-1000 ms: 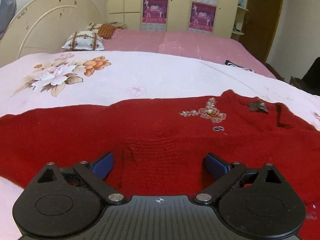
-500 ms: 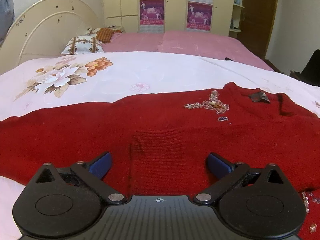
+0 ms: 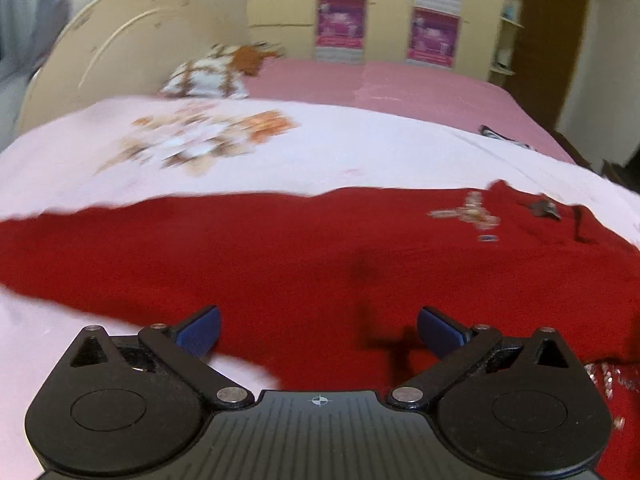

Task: Fold small clothes
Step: 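Grasp the other sleeve cuff with the left tool and lift it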

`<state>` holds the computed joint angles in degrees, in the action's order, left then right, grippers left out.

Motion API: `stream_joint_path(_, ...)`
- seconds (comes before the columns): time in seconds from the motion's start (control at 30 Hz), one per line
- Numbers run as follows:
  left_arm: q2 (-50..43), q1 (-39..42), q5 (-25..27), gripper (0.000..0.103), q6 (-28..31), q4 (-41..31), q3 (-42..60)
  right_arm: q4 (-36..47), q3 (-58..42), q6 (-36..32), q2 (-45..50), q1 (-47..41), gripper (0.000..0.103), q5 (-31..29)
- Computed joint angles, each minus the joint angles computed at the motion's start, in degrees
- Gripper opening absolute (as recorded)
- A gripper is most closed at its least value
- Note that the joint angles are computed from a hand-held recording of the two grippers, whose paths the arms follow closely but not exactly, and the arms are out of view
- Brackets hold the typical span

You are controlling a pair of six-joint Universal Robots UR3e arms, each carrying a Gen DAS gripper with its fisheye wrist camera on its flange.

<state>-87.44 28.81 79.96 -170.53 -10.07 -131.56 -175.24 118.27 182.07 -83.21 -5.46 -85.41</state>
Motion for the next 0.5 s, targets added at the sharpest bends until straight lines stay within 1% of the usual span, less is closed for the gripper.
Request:
stream_joint_path(0.07,5.2,6.3,-2.7,0.103,2.1,-4.0,-2.6,0.8,-0.1,0.2,-0.3,5.1,0.061,0.0)
stream_joint_path(0.13,10.0,13.2,-5.0,0.103,5.7,-8.1,-4.6,1.8,-2.2,0.9,1.3,10.1,0.059,-0.7)
stream_joint_path(0.2,13.2,20.2,-6.6,0.103,9.3,-10.7,-5.8,3.4,-5.4,2.5,3.9,15.2,0.058,-1.2)
stream_joint_path(0.27,14.4,27.3,-8.5,0.103,12.4,-13.1,-5.8,5.4,-9.8,4.1,7.0,18.9,0.058,-1.8)
stream_joint_path(0.33,13.2,33.6,-10.1,0.103,13.7,-15.9,-4.2,6.9,-14.2,5.6,10.4,22.9,0.058,-2.9)
stream_joint_path(0.43,8.3,41.7,-12.6,0.103,13.0,-19.3,-0.5,8.9,-21.2,7.0,15.6,27.0,0.058,-3.9)
stream_joint_path(0.5,3.8,45.7,-14.6,0.103,11.9,-19.8,1.9,9.8,-24.9,7.2,18.5,29.2,0.058,-5.3)
